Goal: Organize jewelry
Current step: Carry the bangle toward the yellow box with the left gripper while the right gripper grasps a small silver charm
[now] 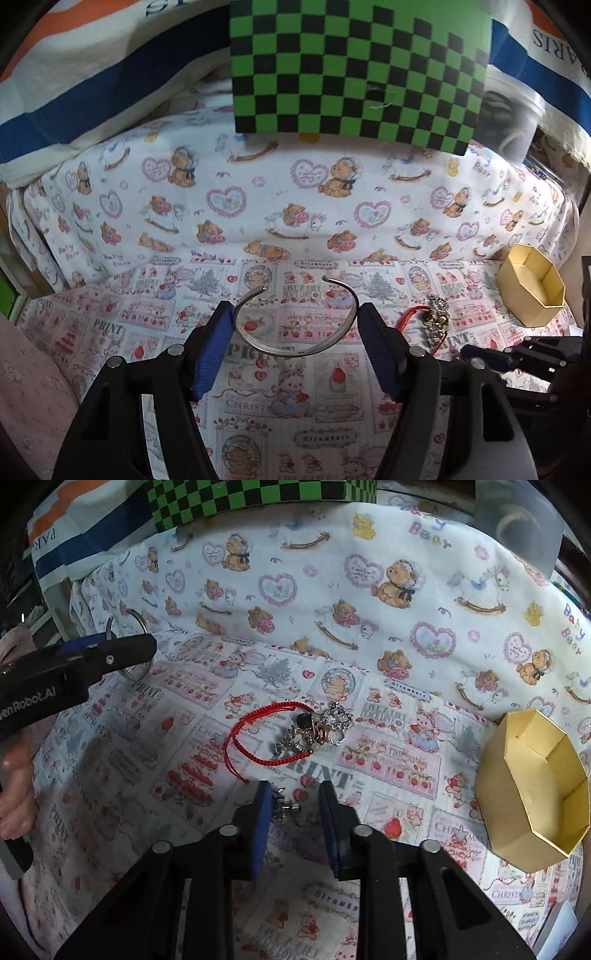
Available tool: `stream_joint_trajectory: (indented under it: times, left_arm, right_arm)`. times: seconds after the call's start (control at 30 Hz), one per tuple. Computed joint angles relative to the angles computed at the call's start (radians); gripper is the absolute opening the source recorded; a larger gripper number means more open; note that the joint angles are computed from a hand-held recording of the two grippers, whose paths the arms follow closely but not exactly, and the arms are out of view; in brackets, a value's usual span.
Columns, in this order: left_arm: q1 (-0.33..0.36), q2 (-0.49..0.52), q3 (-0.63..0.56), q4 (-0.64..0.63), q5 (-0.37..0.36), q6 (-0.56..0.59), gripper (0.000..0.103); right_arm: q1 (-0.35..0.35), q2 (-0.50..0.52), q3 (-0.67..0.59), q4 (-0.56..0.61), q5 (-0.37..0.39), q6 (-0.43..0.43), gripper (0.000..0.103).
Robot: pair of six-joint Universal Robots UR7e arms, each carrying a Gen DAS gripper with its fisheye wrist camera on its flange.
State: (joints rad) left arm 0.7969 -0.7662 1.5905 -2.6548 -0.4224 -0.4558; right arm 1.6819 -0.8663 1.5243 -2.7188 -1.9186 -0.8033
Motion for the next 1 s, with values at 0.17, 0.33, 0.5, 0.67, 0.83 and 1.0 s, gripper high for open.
stream_joint_trajectory:
  times: [0.17, 0.33, 0.5, 0.67, 0.83, 1.0]
  left_arm:
    - [-0.004, 0.012, 0.006, -0.096, -0.011, 0.064, 0.067]
    - [-0.013, 0.035, 0.017, -0.282, -0.041, 0.193, 0.067]
    - [-0.031, 0.084, 0.000, -0.399, 0.029, 0.294, 0.067]
    - [-0.041, 0.135, -0.021, -0.588, 0.090, 0.414, 0.067]
    - [-0.042, 0.135, -0.022, -0.594, 0.083, 0.430, 0.067]
    - [-0.067, 0.178, -0.048, -0.655, 0.085, 0.535, 0.067]
  right_arm:
    - [-0.020, -0.031, 0.047, -0.086, 0.060, -0.007, 0.017]
    - [-0.049, -0.108, 0.087, -0.121, 0.179, -0.024, 0.017]
    - [-0.082, -0.161, 0.118, -0.185, 0.275, -0.047, 0.017]
    - [-0.113, -0.162, 0.114, -0.253, 0.310, -0.051, 0.017]
    - [-0.130, -0.169, 0.098, -0.249, 0.339, -0.045, 0.017]
    - [-0.146, -0.205, 0.097, -0.214, 0.418, -0.030, 0.017]
